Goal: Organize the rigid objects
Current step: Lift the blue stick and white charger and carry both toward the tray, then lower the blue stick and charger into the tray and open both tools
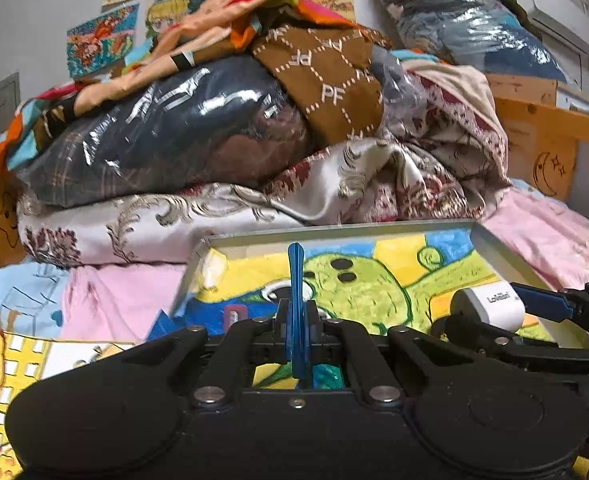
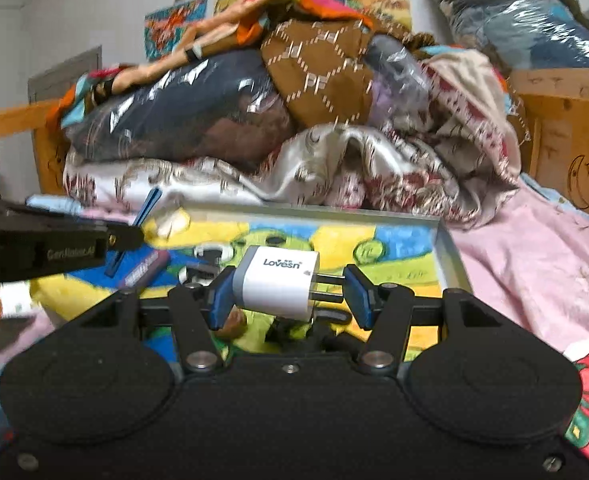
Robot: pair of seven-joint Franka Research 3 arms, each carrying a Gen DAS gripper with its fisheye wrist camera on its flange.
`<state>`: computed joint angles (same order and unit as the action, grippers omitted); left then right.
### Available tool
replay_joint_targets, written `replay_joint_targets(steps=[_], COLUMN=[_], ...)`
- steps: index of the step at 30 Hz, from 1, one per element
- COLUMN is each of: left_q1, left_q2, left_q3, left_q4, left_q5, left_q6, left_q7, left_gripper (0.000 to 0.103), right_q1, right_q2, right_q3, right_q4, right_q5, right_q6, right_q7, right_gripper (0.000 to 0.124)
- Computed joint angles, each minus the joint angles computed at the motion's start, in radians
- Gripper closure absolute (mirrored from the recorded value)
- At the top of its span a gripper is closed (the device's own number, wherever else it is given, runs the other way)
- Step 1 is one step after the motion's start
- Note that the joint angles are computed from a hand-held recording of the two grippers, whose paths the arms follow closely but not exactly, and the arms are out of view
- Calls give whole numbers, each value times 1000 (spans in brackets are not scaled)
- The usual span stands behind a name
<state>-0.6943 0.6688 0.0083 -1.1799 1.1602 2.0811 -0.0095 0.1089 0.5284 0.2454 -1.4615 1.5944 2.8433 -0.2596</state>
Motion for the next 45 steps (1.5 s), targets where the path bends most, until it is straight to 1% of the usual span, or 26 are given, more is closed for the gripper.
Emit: replay_joint_targets(steps=[3, 12, 14, 18, 24, 26, 30, 33, 39, 45], left_q1=[6, 18, 22, 31, 28, 27, 29, 31, 45, 55], left_q2=[10, 18, 21, 15, 13, 17, 31, 34, 28, 17], left_q3=[-3, -9, -11, -13, -9, -10, -13, -11, -13, -12], left_q4=[6, 11, 14, 1, -4, 2, 15, 13, -11, -38], left_q5=[-12, -59, -73, -103, -108, -109, -125, -133, -150, -165], left_q6=[11, 40, 47, 65, 61, 57, 60, 73, 118, 162], left_q7=[0, 17, 26, 13, 9, 19, 36, 26, 1, -41], left_gripper=[98, 98, 98, 98, 98, 98, 98, 98, 98, 98], right_q1=[10, -9, -12, -18, -13, -21, -34, -40, -48, -48], right_q2=[20, 55, 44, 30, 30, 26, 19, 17, 25, 27], right_q3=[-7, 22, 23, 31, 26, 36, 58, 61, 54, 47], right_q4=[9, 32, 21, -3, -13, -20, -33, -34, -19, -17], right_q5=[-57, -115, -144, -169, -271, -283, -277, -268, -253, -236], right_q6=[8, 37, 40, 51, 43, 43, 44, 28, -12, -31], right_q7=[59, 103, 131, 139, 221, 220, 170, 160, 166, 176], right_gripper=[76, 76, 76, 76, 76, 76, 76, 76, 76, 76])
